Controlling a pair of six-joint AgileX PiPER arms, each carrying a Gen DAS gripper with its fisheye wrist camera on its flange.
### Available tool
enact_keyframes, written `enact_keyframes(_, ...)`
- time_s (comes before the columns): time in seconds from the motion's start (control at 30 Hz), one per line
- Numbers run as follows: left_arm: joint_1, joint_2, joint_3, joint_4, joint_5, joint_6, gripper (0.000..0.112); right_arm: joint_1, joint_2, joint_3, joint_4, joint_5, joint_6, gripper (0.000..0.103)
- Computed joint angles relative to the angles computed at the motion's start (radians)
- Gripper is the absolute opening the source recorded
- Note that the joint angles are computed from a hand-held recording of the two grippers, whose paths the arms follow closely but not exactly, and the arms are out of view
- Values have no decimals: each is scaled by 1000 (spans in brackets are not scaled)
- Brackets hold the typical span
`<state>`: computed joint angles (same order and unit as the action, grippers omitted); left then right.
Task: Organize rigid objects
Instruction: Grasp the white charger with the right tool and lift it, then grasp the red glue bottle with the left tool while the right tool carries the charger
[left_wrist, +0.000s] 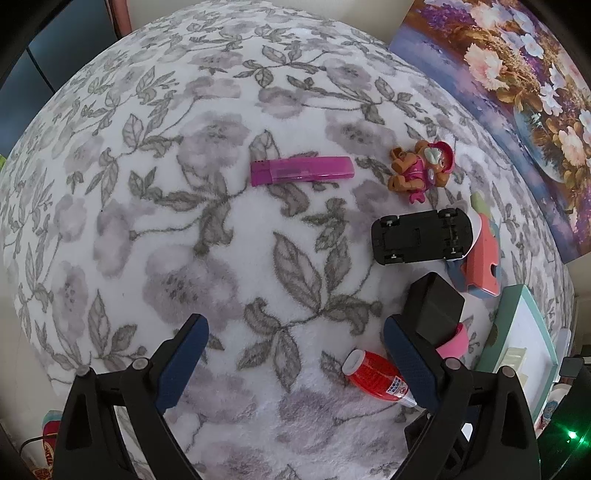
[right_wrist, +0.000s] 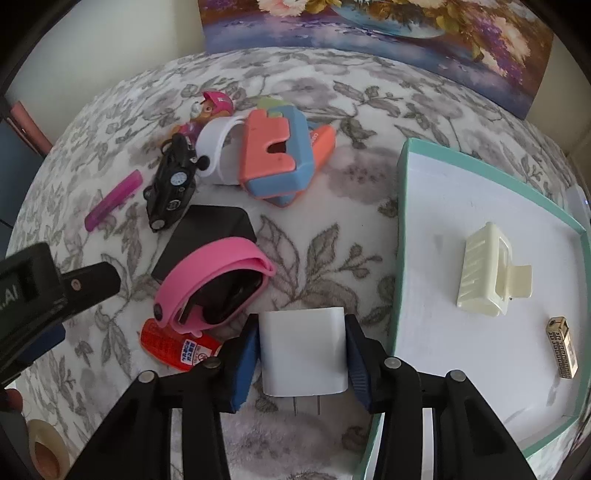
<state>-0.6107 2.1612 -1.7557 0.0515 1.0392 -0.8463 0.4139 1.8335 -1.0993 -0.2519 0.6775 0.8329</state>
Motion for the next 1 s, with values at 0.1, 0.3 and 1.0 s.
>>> enact_keyframes(0.1,4,0,4,-12,-2,9,96,9,3,0,-20,-1,12,46)
enact_keyframes(0.3,3,-7,14,-29,-7,25,96,-38,-69,49,95,-37,-52,45)
enact_keyframes(1.0,-116,79,-158,-102,75,315,96,-225,-352,196,107,17,-5,45)
